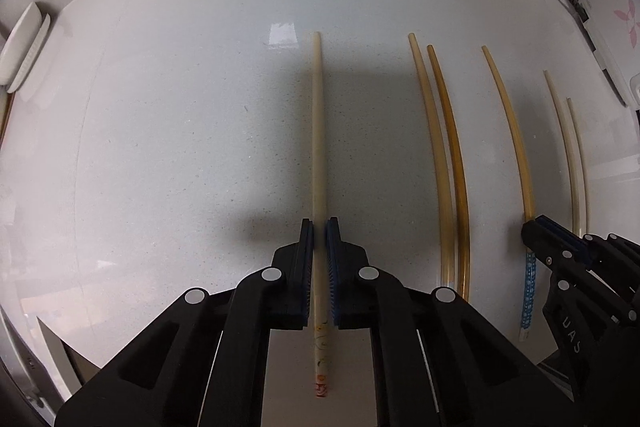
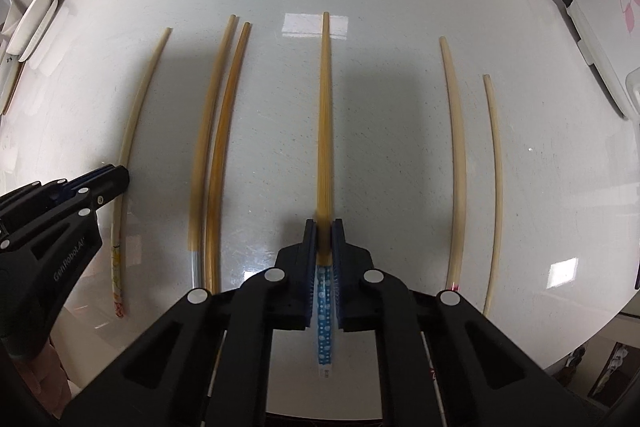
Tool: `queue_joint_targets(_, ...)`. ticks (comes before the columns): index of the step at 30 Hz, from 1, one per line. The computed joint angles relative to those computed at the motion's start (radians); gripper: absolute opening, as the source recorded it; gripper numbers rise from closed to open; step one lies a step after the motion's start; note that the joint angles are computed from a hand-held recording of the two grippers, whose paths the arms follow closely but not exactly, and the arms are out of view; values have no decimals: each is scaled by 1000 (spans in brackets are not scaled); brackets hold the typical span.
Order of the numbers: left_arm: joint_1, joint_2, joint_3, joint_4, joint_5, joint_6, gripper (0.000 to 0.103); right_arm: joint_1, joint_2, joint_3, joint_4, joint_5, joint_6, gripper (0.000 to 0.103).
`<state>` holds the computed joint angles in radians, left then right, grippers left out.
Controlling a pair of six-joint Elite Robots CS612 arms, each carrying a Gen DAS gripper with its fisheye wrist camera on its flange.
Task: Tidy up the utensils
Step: 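Close the left tool on a painted-end chopstick while the right tool grasps a blue-tipped chopstick, then lift both held chopsticks and carry them to the blue utensil holder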
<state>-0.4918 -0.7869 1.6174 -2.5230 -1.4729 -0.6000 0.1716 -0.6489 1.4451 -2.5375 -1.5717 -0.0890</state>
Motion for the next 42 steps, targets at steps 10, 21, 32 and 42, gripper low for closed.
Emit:
queue_joint_targets(10,-4,-8,4,-30,-8,-9,6,-15,-16,20,-29,23,-11,7)
queue_joint_targets(21,3,-51,56,-102,16,-23,6,-24,-48,63,-109,52,-21,7)
queue_joint_targets(32,-9,-92,88,-187,83,-42,6,-32,-76,112,-245,97,-25,7)
queue_joint_targets(42,-18,-102,83,-298,155,-36,6,-33,-84,107,-362,131,-11,7)
